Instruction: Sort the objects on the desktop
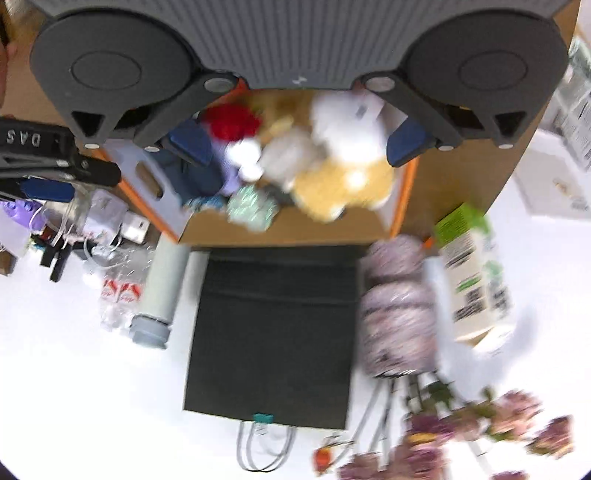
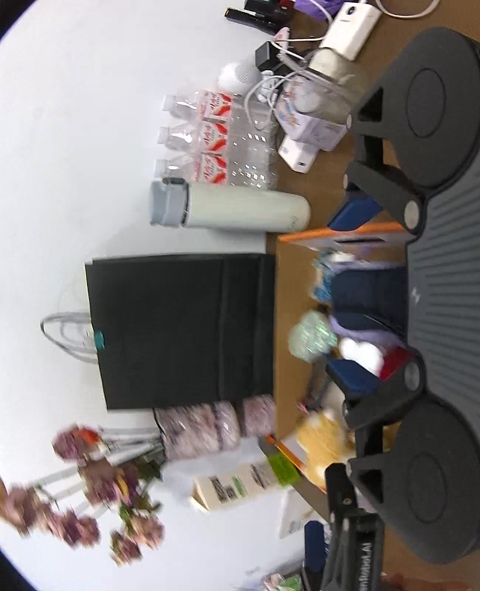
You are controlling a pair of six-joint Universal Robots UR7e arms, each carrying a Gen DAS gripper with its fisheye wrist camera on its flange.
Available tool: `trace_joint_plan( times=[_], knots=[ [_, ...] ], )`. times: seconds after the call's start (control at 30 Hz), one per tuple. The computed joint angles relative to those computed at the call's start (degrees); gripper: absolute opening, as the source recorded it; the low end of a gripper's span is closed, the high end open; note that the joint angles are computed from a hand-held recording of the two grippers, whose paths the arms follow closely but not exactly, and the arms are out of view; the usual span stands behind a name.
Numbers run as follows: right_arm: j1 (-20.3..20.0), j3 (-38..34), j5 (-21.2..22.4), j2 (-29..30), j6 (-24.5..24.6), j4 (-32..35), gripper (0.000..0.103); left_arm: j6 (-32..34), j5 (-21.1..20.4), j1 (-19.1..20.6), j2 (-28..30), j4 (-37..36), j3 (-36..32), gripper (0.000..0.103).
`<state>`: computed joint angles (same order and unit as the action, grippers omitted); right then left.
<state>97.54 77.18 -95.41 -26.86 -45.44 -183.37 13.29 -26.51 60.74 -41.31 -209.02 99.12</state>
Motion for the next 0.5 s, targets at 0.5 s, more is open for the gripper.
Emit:
trace_joint_plan(
  times=[0.5],
  knots=[
    [-4.54,22.94,-0.99,-3.99,-4.42,-14.47,0.084,-17.07,5.85,-2.8,1.26,-6.36,21.75,0.103]
  ],
)
